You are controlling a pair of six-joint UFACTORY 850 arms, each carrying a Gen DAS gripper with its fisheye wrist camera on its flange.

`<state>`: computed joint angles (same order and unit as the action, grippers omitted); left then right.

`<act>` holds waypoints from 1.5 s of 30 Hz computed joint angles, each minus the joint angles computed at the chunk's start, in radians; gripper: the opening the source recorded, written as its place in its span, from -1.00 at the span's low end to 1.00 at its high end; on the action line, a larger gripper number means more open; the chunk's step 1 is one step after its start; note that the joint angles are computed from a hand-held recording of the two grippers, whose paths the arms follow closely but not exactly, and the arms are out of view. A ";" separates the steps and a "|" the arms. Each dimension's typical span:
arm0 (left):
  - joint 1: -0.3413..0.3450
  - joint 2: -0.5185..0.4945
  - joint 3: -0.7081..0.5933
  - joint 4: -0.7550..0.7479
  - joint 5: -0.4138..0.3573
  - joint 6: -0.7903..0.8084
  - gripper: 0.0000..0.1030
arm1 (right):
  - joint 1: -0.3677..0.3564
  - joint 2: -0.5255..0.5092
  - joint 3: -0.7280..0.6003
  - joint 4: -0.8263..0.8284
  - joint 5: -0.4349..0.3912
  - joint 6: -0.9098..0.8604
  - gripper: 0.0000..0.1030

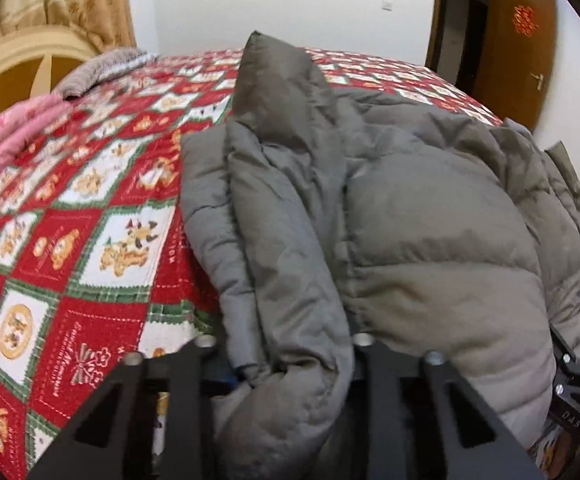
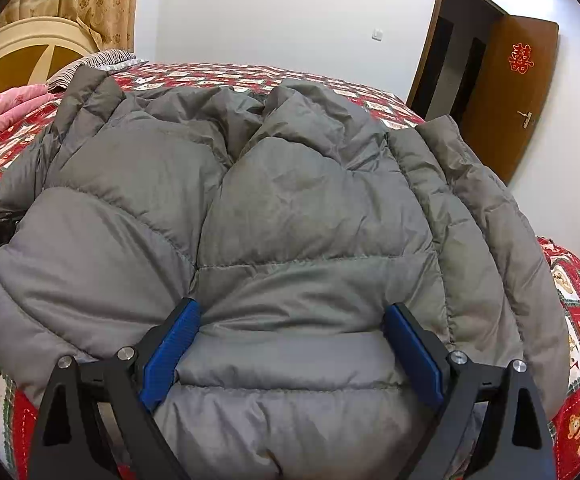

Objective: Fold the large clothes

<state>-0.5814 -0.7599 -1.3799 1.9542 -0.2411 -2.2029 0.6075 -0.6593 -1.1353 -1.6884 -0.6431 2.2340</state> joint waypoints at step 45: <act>-0.299 0.026 -0.118 0.010 -0.316 0.409 -0.81 | -0.274 0.356 0.418 -0.066 0.041 0.157 0.81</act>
<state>-0.8807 -0.7339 -1.4981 1.9644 -0.5569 -1.7935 0.3335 -0.3032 -0.7170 -1.7540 -0.6019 2.3914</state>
